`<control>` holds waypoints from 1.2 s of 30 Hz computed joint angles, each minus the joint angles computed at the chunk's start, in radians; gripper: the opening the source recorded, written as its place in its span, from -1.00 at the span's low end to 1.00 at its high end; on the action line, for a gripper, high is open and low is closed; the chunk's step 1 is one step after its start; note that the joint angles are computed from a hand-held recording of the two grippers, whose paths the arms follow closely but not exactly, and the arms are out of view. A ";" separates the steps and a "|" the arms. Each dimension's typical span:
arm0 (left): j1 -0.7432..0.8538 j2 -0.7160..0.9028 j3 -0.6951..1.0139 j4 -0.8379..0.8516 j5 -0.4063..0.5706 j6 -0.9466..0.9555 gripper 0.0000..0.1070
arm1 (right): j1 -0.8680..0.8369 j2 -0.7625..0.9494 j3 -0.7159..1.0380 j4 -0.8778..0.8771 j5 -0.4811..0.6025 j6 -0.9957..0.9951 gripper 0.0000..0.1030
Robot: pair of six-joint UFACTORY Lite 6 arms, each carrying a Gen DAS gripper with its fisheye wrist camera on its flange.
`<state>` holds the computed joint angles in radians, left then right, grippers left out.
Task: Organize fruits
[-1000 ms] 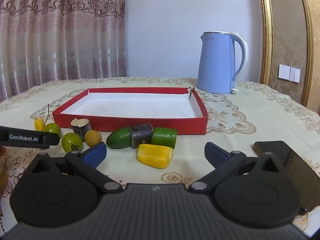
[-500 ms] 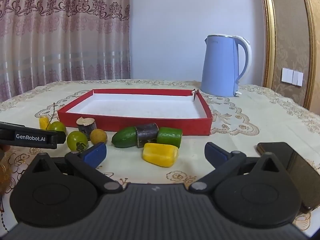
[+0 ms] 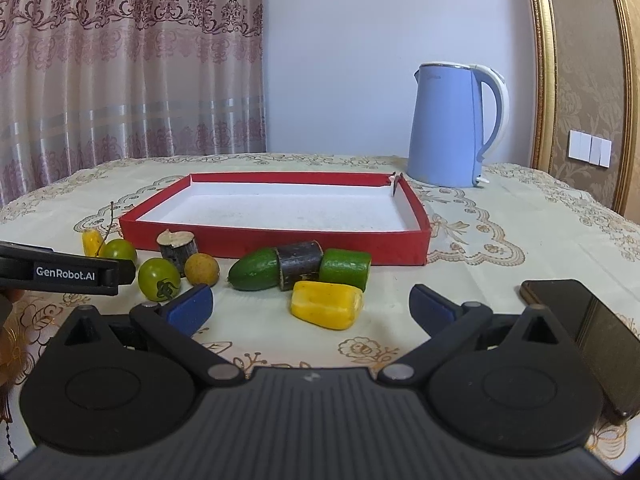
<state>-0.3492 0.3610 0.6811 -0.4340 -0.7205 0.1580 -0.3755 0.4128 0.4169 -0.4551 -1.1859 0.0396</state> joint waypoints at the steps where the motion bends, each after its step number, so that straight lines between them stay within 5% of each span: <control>1: 0.000 0.001 0.001 -0.002 0.001 0.001 0.93 | -0.001 0.000 0.001 -0.001 0.000 0.001 1.00; 36: -0.008 0.001 0.007 -0.020 0.012 0.016 0.93 | -0.003 0.002 -0.002 -0.003 -0.008 0.001 1.00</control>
<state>-0.3567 0.3622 0.6880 -0.4541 -0.7089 0.1738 -0.3787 0.4152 0.4145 -0.4580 -1.1941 0.0401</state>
